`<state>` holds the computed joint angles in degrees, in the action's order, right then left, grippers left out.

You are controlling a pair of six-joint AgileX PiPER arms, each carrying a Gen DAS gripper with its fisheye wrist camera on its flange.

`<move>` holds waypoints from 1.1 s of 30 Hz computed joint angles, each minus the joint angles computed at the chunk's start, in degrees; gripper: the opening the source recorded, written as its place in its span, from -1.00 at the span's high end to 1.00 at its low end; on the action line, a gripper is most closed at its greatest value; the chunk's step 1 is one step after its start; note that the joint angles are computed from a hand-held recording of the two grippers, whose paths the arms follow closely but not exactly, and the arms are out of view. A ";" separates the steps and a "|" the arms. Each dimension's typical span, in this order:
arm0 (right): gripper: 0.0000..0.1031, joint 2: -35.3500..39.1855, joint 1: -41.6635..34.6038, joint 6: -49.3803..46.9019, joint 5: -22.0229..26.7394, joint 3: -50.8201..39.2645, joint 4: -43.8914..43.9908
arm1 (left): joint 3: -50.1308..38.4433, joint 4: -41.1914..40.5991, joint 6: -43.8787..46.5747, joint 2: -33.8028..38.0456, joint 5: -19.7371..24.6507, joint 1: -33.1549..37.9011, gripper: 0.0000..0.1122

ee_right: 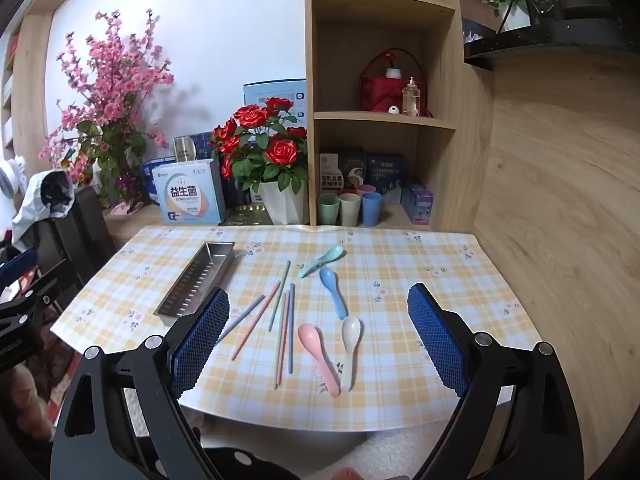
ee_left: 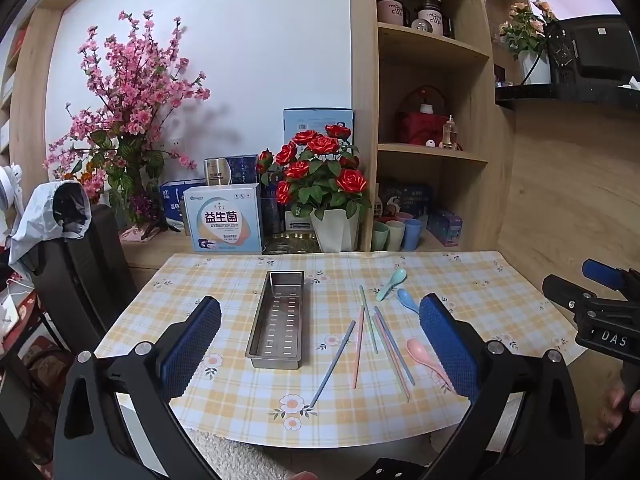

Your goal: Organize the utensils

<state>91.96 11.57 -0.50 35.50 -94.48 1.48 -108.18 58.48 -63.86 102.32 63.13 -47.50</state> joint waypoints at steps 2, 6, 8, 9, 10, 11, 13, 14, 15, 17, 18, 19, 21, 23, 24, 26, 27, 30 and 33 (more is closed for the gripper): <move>-0.71 0.21 -0.10 -0.16 0.20 -0.23 0.29 | 0.15 0.15 -0.34 -0.07 -0.13 0.00 -0.73; -0.71 0.11 -0.06 -0.09 0.22 -0.17 0.18 | 0.19 0.13 -0.24 -0.02 -0.35 0.19 -0.73; -0.71 0.09 -0.02 0.03 0.22 -0.15 0.09 | 0.38 0.54 -0.59 -0.15 -0.21 -0.06 -0.73; -0.71 0.07 0.00 0.06 0.25 -0.15 0.06 | 0.38 0.58 -0.56 -0.13 -0.24 -0.08 -0.73; -0.71 0.05 0.01 0.04 0.25 -0.14 0.09 | 0.38 0.58 -0.56 -0.13 -0.24 -0.08 -0.73; -0.71 0.03 0.00 0.03 0.25 -0.12 0.11 | 0.34 0.57 -0.50 -0.11 -0.21 -0.10 -0.73; -0.71 0.05 -0.04 -0.03 0.25 -0.15 0.16 | 0.25 0.59 -0.43 -0.08 -0.14 -0.15 -0.73; -0.71 0.06 -0.06 -0.04 0.24 -0.15 0.17 | 0.25 0.65 -0.46 -0.10 -0.13 -0.18 -0.73; -0.71 0.07 -0.08 -0.05 0.21 -0.15 0.19 | 0.45 0.65 -0.67 -0.16 -0.28 -0.07 -0.73; -0.71 0.11 -0.11 -0.09 0.26 -0.21 0.23 | 0.49 0.66 -0.68 -0.18 -0.25 -0.07 -0.73; -0.71 0.12 -0.13 -0.11 0.26 -0.22 0.27 | 0.48 0.67 -0.68 -0.18 -0.27 -0.08 -0.73; -0.71 0.13 -0.15 -0.20 0.24 -0.23 0.34 | 0.47 0.65 -0.67 -0.19 -0.24 -0.08 -0.73; -0.71 0.14 -0.18 -0.23 0.23 -0.23 0.36 | 0.49 0.72 -0.71 -0.19 -0.27 -0.10 -0.73; -0.71 0.14 -0.19 -0.27 0.31 -0.30 0.43 | 0.47 0.70 -0.65 -0.17 -0.25 -0.10 -0.73; -0.71 0.13 -0.17 -0.22 0.32 -0.32 0.37 | 0.47 0.70 -0.65 -0.17 -0.25 -0.10 -0.73; -0.71 0.10 -0.15 -0.17 0.42 -0.39 0.35 | 0.48 0.75 -0.70 -0.18 -0.25 -0.10 -0.73; -0.71 0.09 -0.14 -0.13 0.45 -0.41 0.31 | 0.14 0.68 -0.42 -0.19 -0.07 -0.12 -0.73; -0.71 0.05 -0.09 -0.09 0.54 -0.49 0.27 | 0.08 0.43 0.19 -0.79 0.26 -0.08 -0.73; -0.71 0.03 0.00 0.12 0.53 -0.49 0.03 | 0.12 0.46 0.13 -0.77 0.23 -0.09 -0.73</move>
<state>91.99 11.57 -0.38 36.03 -94.97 1.50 -108.06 58.94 -63.73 101.55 63.36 -47.58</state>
